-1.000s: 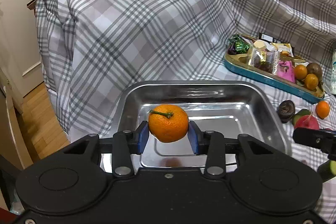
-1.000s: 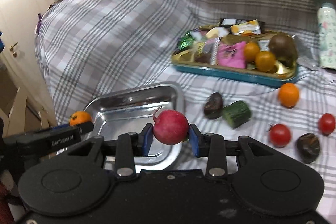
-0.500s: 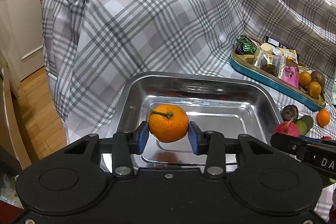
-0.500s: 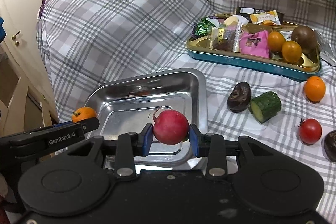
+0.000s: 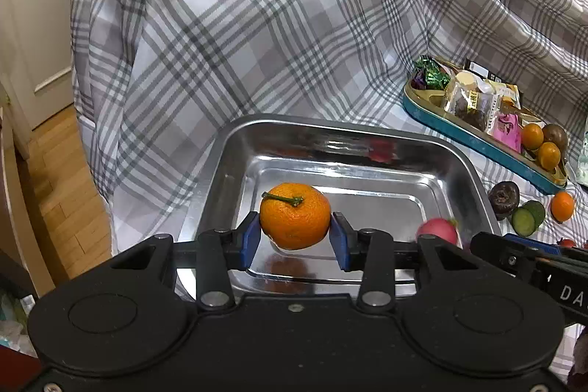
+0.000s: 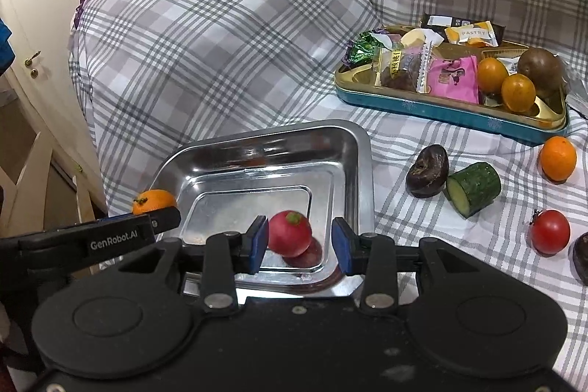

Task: Organize fruits
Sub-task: 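Carry the orange with the left tool while the right tool carries the radish to the steel tray, then open the left tool over the steel tray while the right tool drops the radish in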

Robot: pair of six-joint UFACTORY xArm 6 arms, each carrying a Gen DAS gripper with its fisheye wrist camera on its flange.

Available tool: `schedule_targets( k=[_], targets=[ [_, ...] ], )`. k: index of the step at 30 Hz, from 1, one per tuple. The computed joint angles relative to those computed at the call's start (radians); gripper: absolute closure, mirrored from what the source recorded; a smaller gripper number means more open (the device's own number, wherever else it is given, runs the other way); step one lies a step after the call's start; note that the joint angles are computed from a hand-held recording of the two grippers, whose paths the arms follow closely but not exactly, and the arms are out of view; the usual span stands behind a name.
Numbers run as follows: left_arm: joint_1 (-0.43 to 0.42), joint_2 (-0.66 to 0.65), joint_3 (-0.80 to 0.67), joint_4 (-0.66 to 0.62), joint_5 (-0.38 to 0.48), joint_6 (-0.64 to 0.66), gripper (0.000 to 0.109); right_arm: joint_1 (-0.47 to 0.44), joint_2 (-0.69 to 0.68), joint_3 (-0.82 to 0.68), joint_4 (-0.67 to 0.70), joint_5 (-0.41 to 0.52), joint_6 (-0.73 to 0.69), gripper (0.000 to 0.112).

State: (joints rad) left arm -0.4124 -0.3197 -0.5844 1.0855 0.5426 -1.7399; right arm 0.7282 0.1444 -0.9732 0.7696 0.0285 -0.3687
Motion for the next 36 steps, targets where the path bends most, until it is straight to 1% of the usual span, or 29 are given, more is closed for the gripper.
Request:
schedule_targets(
  k=[5,10,12,14,17,20,23,31,36],
  targets=[
    [-0.003,-0.003,0.001,0.006,0.003,-0.015,0.059,-0.002,-0.007,0.015,-0.047,-0.009,0.037,0.071],
    [0.001,-0.009,0.006,0.015,-0.006,-0.046,0.058,0.002,-0.012,0.019,-0.038,-0.013,0.025,0.071],
    [-0.002,-0.015,0.008,0.042,-0.005,-0.073,0.051,0.003,-0.013,0.020,-0.033,-0.014,0.019,0.071],
    [-0.003,-0.016,0.008,0.051,-0.009,-0.081,0.048,0.003,-0.013,0.021,-0.040,-0.013,0.025,0.071],
    [-0.002,-0.009,0.004,0.039,-0.012,-0.065,0.048,0.002,-0.013,0.022,-0.048,-0.010,0.032,0.071],
    [-0.007,-0.009,0.003,0.045,-0.006,-0.066,0.048,0.005,-0.016,0.022,-0.027,-0.012,0.012,0.071],
    [-0.016,-0.010,0.002,0.051,0.014,-0.078,0.050,0.005,-0.019,0.023,-0.020,-0.013,0.009,0.071],
    [-0.020,-0.005,-0.001,0.054,0.024,-0.068,0.050,0.001,-0.026,0.040,-0.082,-0.020,0.069,0.071],
    [-0.046,0.000,-0.010,0.081,0.066,-0.077,0.051,-0.001,-0.031,0.049,-0.109,-0.026,0.091,0.071]
  ],
)
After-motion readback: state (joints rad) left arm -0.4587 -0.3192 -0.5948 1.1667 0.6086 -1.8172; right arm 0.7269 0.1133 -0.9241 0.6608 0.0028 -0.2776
